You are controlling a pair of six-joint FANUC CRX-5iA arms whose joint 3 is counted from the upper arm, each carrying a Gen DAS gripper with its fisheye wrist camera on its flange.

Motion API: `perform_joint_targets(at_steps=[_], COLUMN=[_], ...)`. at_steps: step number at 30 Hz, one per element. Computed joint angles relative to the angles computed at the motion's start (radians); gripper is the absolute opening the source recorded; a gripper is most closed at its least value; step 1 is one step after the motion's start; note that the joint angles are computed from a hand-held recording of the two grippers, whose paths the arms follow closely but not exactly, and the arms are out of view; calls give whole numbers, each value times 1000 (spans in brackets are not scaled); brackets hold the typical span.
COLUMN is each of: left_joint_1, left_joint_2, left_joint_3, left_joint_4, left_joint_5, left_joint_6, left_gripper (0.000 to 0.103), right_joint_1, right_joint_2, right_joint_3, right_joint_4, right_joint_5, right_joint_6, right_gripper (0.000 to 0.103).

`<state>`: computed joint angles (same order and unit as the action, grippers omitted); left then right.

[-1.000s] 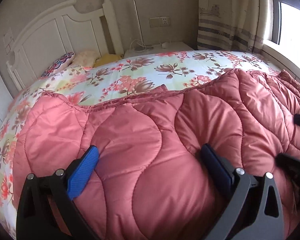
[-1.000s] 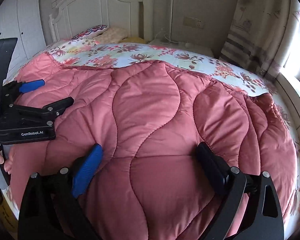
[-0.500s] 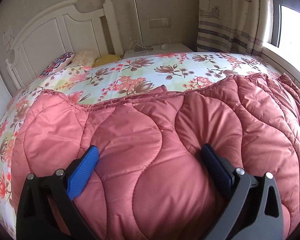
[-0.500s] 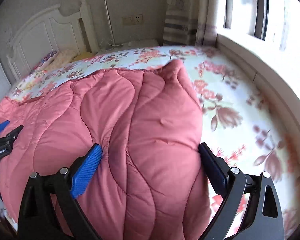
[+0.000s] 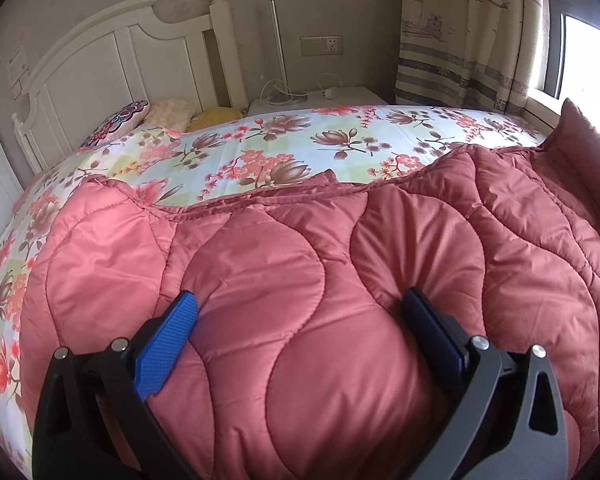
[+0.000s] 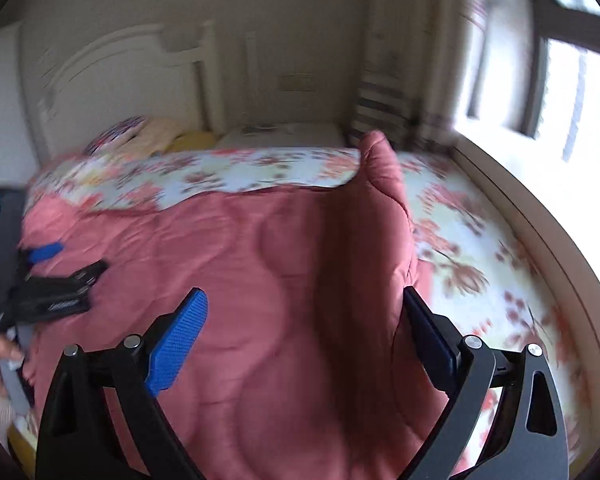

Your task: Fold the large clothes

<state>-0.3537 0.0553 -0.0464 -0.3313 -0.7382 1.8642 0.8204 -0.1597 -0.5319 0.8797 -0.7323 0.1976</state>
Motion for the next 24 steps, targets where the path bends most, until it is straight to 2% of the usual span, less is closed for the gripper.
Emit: perform_joint_targets(at_steps=[3, 5, 9, 11, 14, 17, 19, 21, 22, 23, 24], left_joint_1=[0, -1, -1, -3, -2, -1, -1, 2, 3, -2, -19], left_joint_2=[0, 0, 0, 0, 1, 1, 1, 5, 9, 11, 2], left_joint_3=[0, 1, 1, 2, 2, 2, 2, 5, 13, 23, 36], left_joint_4=[0, -2, -3, -8, -6, -3, -3, 9, 15, 7, -28], left_joint_5=[0, -1, -2, -4, -3, -3, -3, -8, -21, -37, -63], left_joint_6=[0, 1, 4, 7, 5, 3, 5, -5, -10, 0, 48], left_gripper=[101, 101, 101, 101, 101, 101, 101, 101, 101, 101, 101], right_joint_1=[40, 46, 30, 16, 20, 31, 60, 75, 70, 51, 41], right_joint_2=[45, 34, -25, -95, -121, -78, -21, 76, 95, 90, 83], right_joint_3=[17, -23, -66, -113, -124, -102, -53, 40, 45, 24, 24], right_joint_4=[26, 146, 258, 312, 306, 232, 132, -49, -71, -74, -113], right_joint_5=[-55, -100, -266, -236, -121, 49, 44, -7, -1, 49, 69], right_joint_6=[24, -71, -302, -373, -296, -133, -12, 167, 186, 163, 174], right_gripper=[93, 93, 92, 92, 92, 92, 92, 95, 96, 97, 97])
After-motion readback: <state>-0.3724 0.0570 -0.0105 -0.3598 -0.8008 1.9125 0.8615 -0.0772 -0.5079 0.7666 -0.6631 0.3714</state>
